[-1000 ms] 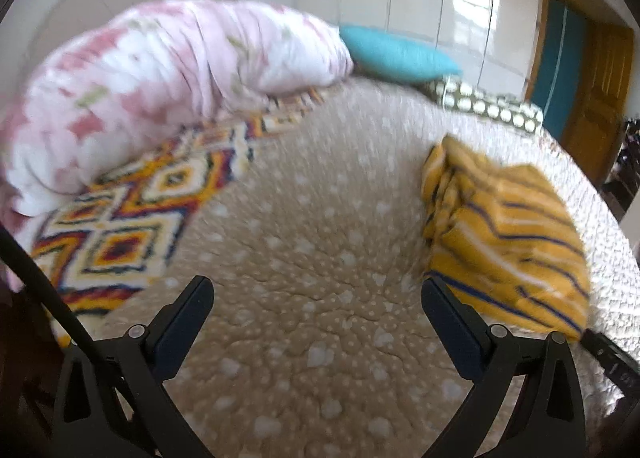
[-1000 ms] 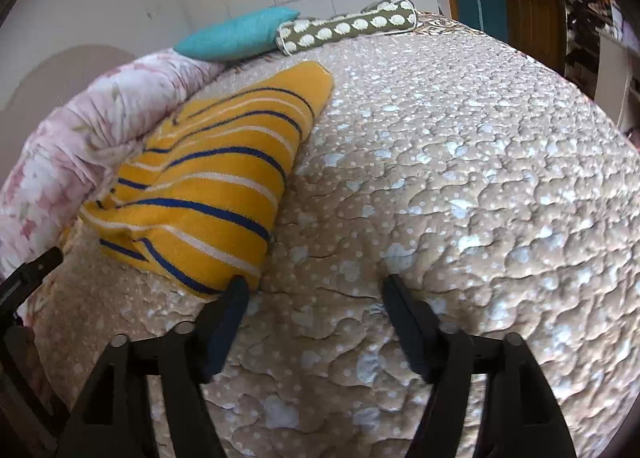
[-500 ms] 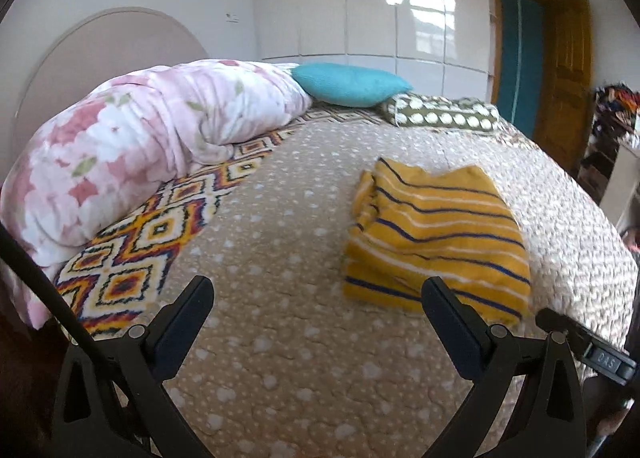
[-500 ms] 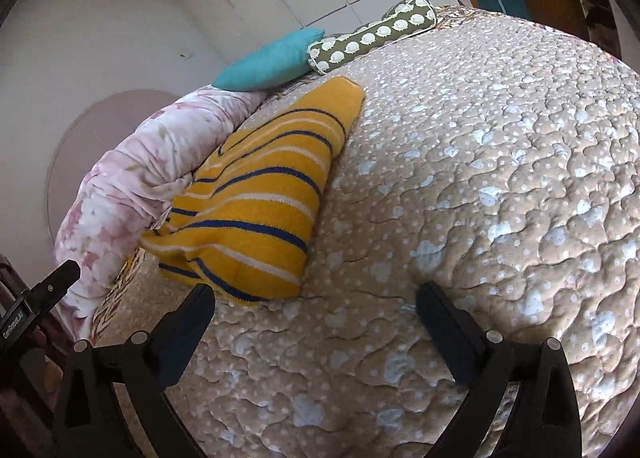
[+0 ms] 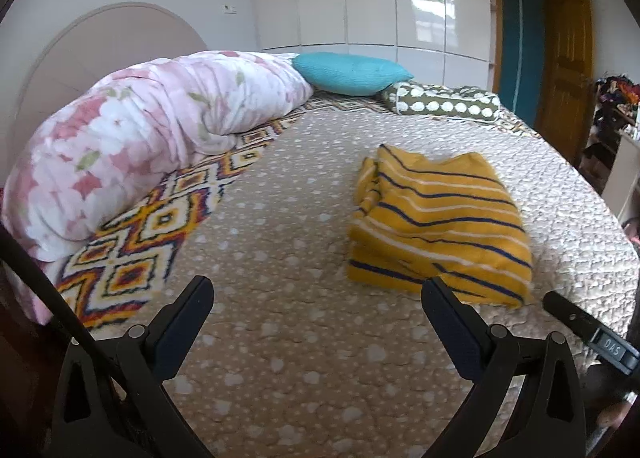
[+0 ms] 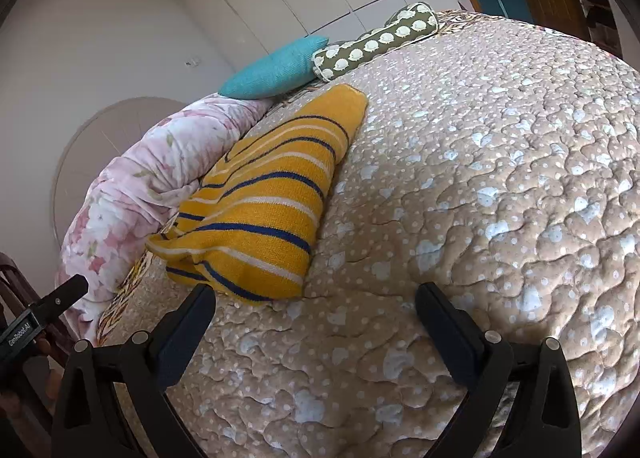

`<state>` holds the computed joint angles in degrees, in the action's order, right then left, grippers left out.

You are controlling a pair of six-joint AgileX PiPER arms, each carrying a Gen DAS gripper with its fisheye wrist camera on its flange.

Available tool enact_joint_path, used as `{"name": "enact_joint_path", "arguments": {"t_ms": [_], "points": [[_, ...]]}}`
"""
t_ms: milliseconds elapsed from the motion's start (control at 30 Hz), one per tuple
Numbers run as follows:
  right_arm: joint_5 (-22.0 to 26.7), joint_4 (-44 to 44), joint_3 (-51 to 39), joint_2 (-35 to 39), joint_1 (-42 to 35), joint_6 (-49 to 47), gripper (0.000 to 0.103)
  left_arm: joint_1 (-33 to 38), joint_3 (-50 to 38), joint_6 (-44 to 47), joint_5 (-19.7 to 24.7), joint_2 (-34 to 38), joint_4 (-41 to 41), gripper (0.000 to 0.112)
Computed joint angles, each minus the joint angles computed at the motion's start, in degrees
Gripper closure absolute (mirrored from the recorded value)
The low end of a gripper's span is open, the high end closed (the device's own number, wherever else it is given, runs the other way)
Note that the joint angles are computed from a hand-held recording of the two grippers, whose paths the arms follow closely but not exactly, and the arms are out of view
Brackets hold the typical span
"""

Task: Fold small clothes
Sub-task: 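Release the folded sweater and withdraw the right tool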

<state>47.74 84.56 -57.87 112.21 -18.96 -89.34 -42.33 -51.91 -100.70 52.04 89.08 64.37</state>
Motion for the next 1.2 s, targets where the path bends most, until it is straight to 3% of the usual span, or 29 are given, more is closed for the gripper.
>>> {"name": "enact_joint_path", "arguments": {"t_ms": [167, 400, 633, 833, 1200], "points": [[-2.78, 0.52, 2.8, -3.12, -0.76, 2.33, 0.011, -0.93, 1.17, 1.93, 3.48, -2.11, -1.44, 0.009], [-9.04, -10.32, 3.63, -10.02, 1.09, 15.0, 0.01, 0.84, 3.61, 4.57, 0.7, -3.9, -4.41, 0.009], [-19.24, -7.0, 10.11, -20.89, 7.3, 8.3, 0.01, 0.94, 2.97, 7.94, -0.31, -2.83, -7.43, 0.009], [-25.07, -8.61, 12.31, -23.02, 12.48, 7.23, 0.01, 0.42, 1.65, 9.91, -0.93, -1.2, -8.87, 0.009], [-25.99, -10.7, 12.05, -21.43, 13.28, 9.33, 0.01, 1.91, 2.13, 11.6, -3.92, -0.48, -11.18, 0.009]]}}
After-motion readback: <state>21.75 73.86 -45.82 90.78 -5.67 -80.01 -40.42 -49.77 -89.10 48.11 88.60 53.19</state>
